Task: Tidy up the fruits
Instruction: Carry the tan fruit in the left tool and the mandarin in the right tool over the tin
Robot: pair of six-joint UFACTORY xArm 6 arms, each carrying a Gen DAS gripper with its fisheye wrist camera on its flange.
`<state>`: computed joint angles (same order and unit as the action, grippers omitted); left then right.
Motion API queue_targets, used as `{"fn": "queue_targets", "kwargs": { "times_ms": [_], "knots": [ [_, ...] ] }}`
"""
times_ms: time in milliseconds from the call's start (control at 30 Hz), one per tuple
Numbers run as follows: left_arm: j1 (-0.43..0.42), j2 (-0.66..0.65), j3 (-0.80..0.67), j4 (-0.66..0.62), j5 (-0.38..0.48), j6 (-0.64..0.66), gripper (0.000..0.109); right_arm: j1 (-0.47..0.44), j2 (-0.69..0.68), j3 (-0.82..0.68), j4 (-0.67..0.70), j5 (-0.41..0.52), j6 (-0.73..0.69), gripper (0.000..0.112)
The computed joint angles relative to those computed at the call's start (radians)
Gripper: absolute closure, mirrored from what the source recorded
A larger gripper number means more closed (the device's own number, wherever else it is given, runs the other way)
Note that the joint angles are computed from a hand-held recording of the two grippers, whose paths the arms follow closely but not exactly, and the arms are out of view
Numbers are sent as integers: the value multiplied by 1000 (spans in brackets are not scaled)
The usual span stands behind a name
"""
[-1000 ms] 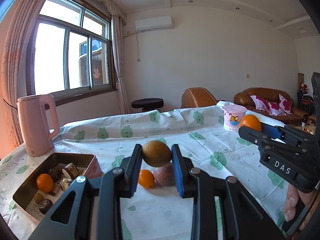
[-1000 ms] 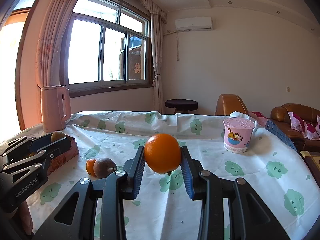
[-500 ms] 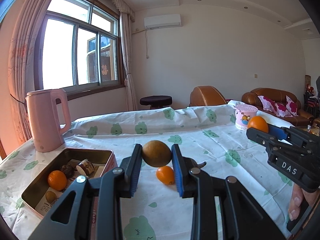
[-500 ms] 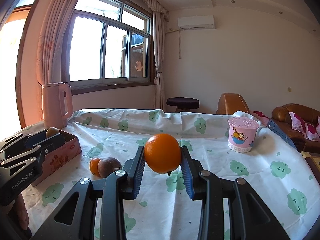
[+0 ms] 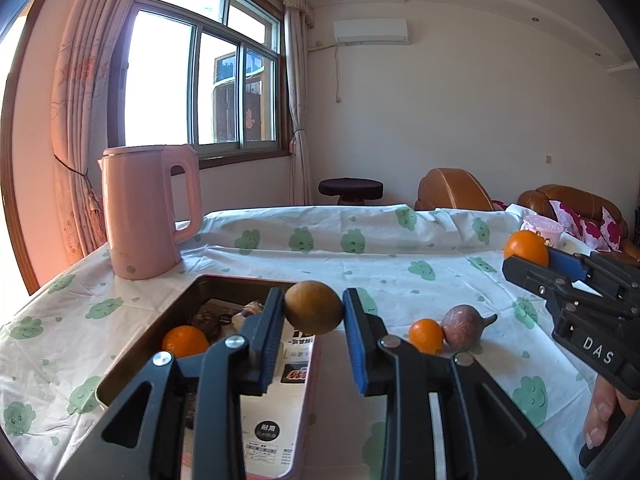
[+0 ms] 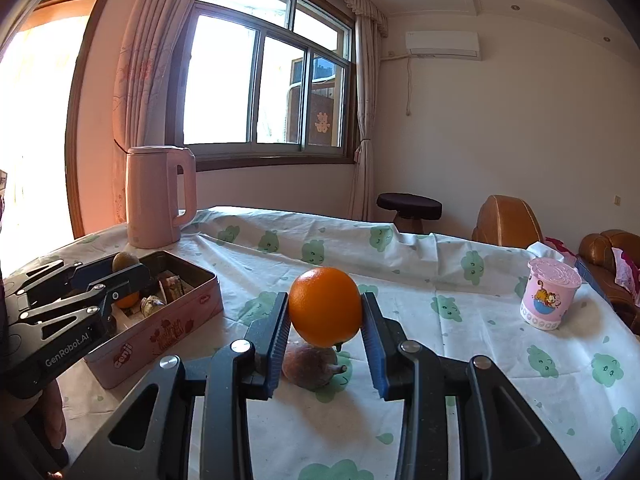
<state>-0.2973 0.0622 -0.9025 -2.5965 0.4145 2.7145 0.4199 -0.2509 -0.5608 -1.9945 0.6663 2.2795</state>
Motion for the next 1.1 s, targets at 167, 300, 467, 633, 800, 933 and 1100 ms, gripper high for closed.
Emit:
{"fn": "queue_targets", "kwargs": {
  "times_ms": [167, 300, 467, 633, 800, 933, 1100],
  "knots": [
    [38, 36, -46, 46, -25, -58, 77, 24, 93, -98, -13, -33, -24, 75],
    [65, 62, -77, 87, -42, -101, 77, 39, 154, -166, -24, -60, -35, 75],
    [89, 99, -124, 135, -75, -147, 77, 57, 231, -250, -28, -92, -57, 75],
    [106, 137, -172, 179, -111, -189, 77, 64, 303, -328, -33, -133, -71, 75],
    [118, 165, -203, 227, -133, -236, 77, 63, 360, -391, -28, -171, -89, 75],
    [126, 183, -222, 252, -145, -261, 78, 66, 395, -431, -14, -194, -111, 75],
    [130, 203, -241, 286, -163, -293, 78, 58, 443, -483, 10, -237, -137, 75]
  ]
}}
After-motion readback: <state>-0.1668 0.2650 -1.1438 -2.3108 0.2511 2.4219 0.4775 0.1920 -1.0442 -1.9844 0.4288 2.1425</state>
